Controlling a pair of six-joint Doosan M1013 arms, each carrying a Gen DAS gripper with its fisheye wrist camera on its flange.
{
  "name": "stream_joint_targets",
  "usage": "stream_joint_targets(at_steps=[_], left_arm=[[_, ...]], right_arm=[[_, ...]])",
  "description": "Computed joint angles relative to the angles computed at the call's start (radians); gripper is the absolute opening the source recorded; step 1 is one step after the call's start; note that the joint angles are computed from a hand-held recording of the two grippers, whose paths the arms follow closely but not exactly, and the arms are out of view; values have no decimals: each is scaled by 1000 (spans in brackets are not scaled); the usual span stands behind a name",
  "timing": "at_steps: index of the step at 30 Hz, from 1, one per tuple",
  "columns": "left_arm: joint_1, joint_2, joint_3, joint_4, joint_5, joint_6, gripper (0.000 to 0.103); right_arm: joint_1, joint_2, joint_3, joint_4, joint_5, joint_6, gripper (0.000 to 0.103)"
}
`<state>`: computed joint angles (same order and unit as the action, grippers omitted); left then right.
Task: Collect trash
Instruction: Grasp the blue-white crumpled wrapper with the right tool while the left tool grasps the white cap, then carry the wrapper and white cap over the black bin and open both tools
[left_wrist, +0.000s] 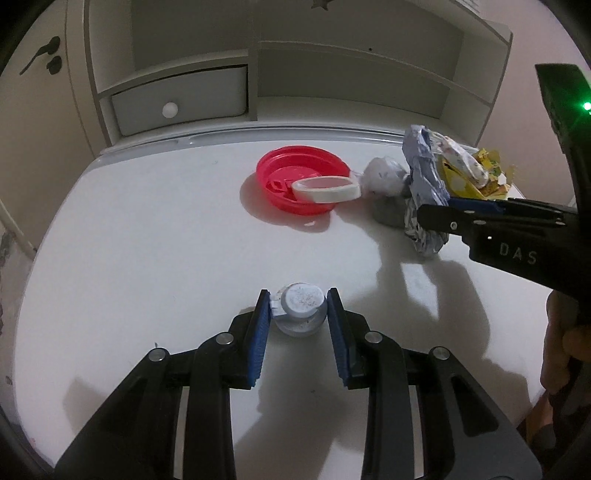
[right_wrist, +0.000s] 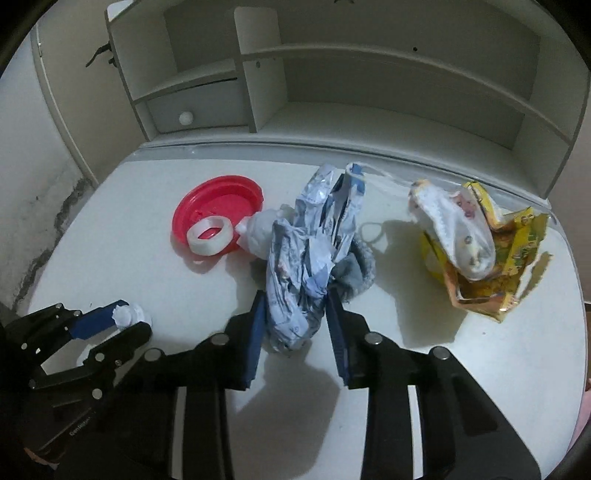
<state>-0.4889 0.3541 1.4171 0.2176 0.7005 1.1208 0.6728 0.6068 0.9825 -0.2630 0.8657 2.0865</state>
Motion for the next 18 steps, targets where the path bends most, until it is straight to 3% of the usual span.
stream_joint_targets(at_steps=[9,18], left_arm=[[-47,2,-28,-38,-23,73,30],[-162,78,-146,-248,-28,351,30]], right_arm=[[1,-147,202,-75,-126,83,32],[-66,-384,557,-320,-147,515,32]])
